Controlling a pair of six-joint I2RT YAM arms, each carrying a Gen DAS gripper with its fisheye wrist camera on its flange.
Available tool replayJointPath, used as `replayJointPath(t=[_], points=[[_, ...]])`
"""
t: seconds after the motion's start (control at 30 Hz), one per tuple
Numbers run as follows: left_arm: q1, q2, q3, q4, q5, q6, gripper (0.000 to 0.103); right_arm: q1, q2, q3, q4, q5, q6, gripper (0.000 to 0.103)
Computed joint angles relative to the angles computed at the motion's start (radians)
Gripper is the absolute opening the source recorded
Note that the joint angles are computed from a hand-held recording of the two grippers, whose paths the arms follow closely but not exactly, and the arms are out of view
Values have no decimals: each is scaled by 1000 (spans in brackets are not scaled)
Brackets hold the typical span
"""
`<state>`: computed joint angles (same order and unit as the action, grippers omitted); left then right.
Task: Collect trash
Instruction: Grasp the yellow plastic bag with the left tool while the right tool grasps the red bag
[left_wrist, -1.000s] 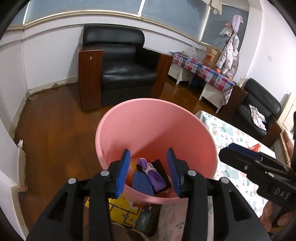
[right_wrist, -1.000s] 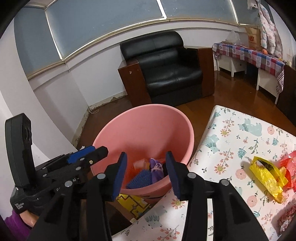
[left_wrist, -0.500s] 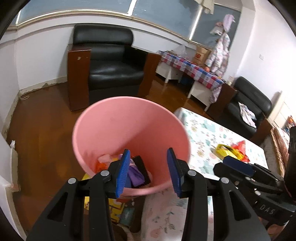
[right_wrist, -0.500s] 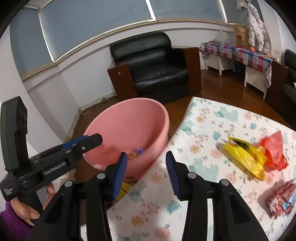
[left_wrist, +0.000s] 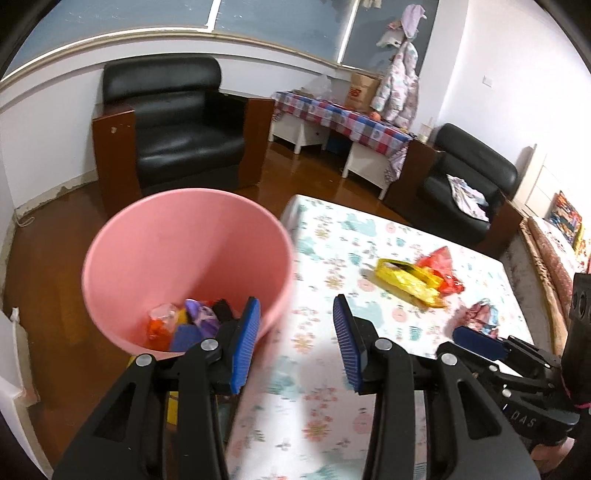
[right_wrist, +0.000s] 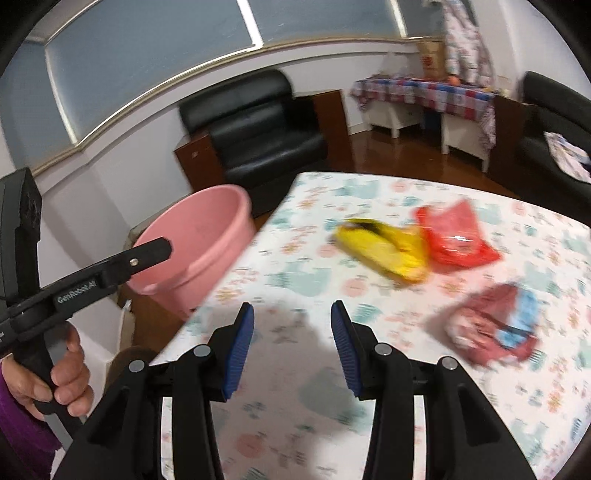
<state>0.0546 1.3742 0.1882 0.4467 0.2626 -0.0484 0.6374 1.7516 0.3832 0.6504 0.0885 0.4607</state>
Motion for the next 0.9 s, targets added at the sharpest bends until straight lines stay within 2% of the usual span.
replayJointPath(t=[0.33, 0.57, 0.77, 0.9], points=[[-240, 109, 112, -50, -48, -174, 41, -177, -93, -175, 119, -23, -20, 43], [-324, 295, 309, -147, 12, -357, 41, -269, -61, -221, 214, -83, -39, 43], [-342, 490, 497, -198, 103, -564, 41, -317, -29, -240, 279, -117, -47, 43], [-371, 579, 583, -204, 80, -642, 41, -352, -1, -250, 312, -144, -54, 43]])
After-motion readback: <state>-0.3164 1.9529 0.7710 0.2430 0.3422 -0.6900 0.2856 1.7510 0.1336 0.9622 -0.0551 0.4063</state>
